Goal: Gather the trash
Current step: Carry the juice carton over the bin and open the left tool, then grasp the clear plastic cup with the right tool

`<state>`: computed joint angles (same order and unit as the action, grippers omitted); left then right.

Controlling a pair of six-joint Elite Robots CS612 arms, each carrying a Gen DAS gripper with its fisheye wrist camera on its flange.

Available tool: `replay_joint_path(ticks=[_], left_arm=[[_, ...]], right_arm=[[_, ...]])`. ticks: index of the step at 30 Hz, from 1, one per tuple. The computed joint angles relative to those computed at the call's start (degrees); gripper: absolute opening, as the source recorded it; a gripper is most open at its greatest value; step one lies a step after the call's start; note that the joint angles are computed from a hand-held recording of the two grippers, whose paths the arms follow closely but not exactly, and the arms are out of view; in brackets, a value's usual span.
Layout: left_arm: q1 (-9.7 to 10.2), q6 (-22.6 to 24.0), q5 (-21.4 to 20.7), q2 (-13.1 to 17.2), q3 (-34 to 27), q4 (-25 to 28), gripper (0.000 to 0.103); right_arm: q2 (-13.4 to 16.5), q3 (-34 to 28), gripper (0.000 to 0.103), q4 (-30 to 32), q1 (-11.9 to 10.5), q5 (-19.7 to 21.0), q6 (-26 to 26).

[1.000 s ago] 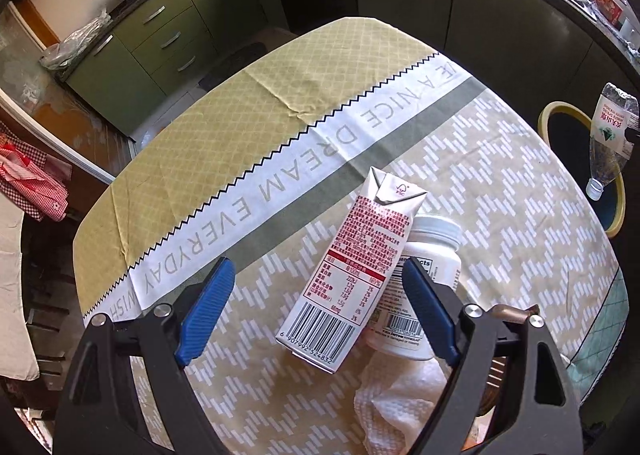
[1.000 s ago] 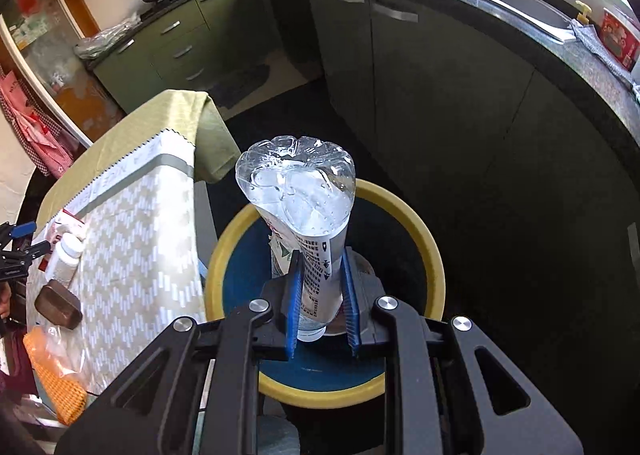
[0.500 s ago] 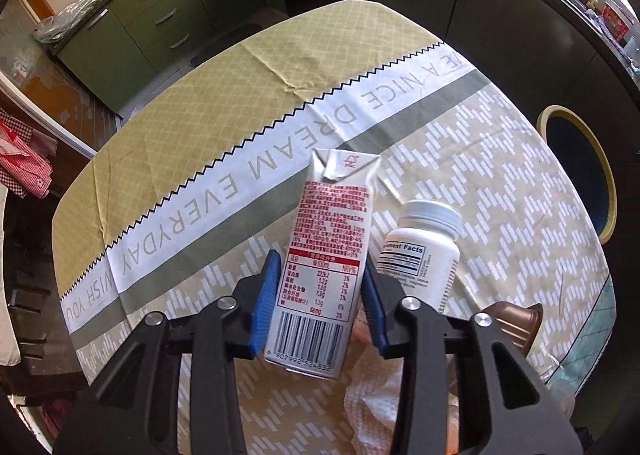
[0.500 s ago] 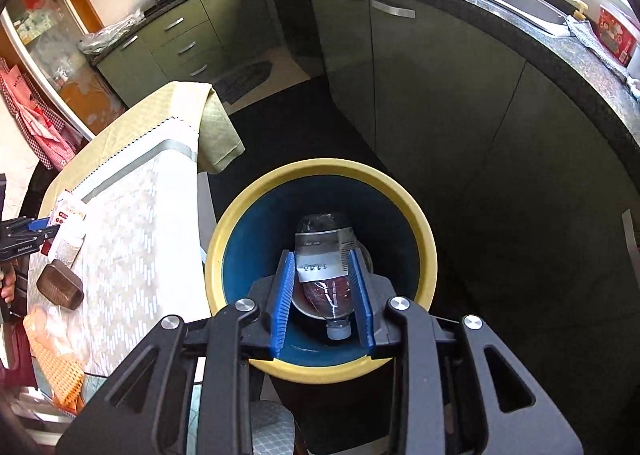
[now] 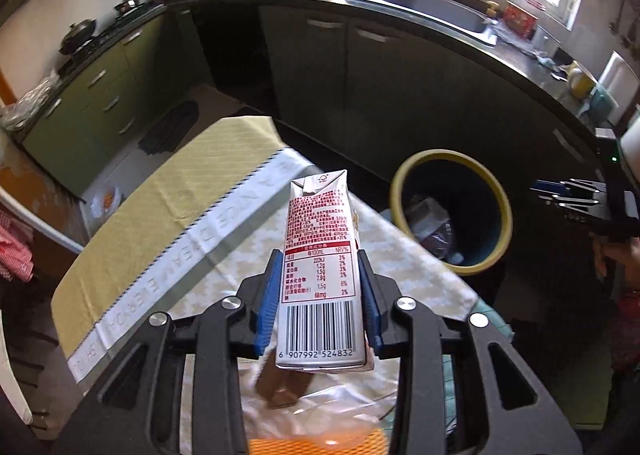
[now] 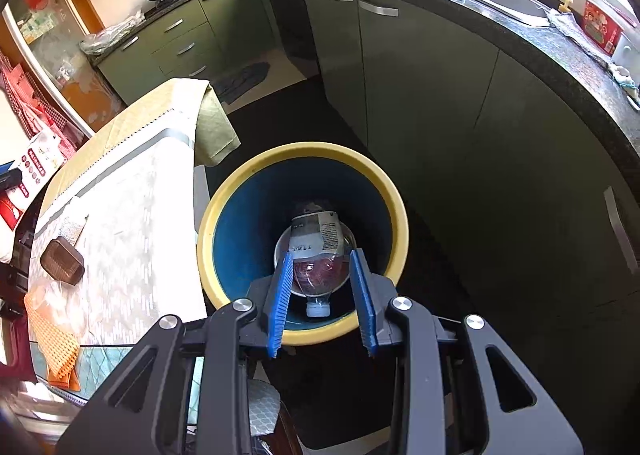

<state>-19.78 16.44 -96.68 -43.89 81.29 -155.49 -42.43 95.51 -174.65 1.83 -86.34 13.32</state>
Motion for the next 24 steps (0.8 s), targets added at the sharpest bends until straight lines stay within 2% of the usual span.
replay_joint_path(ticks=[3,6,8,10,12,14,17,21,24], left_arm=[[-3.62,2.7,-1.3,1.9,-2.5,5.2,0.035],[-7.00,3.9,1.4,5.2,-5.8,8.1,0.035],[-8.46,3.0,2.7,7.6,-8.2,8.7,0.035],[-9.40,1.9,3.5,9.6,-10.5,9.2,0.035],[-9.84,0.6,3.4,11.1,-12.3,9.8,0.035],[-10.13,-0.3,4.0,11.9,-13.1,9.7,0.042],[-9.88,-0.7,3.9,11.3,-12.4,8.7,0.045],[-8.05,-0.2,2.6,7.2,-8.0,5.8,0.045],[-6.04,-0.7,2.3,3.0,-2.9,2.6,0.046]], right_arm=[[-1.0,2.3,0.030,-1.8,-0.6,-0.4,0.6],[-2.1,4.7,0.033,-3.0,-1.3,-0.7,0.8],[-2.9,6.2,0.038,-3.6,-1.8,-1.2,0.5],[-3.5,7.5,0.038,-4.0,-2.1,-2.1,0.2],[-4.1,8.5,0.038,-4.3,-2.3,-2.4,0.1],[-4.4,9.1,0.038,-4.5,-2.4,-2.7,0.0],[-4.4,9.2,0.041,-4.8,-2.3,-2.2,-0.7],[-3.8,7.8,0.041,-3.7,-1.2,-0.4,-3.4],[-3.2,6.1,0.041,-2.4,0.5,1.6,-6.6]])
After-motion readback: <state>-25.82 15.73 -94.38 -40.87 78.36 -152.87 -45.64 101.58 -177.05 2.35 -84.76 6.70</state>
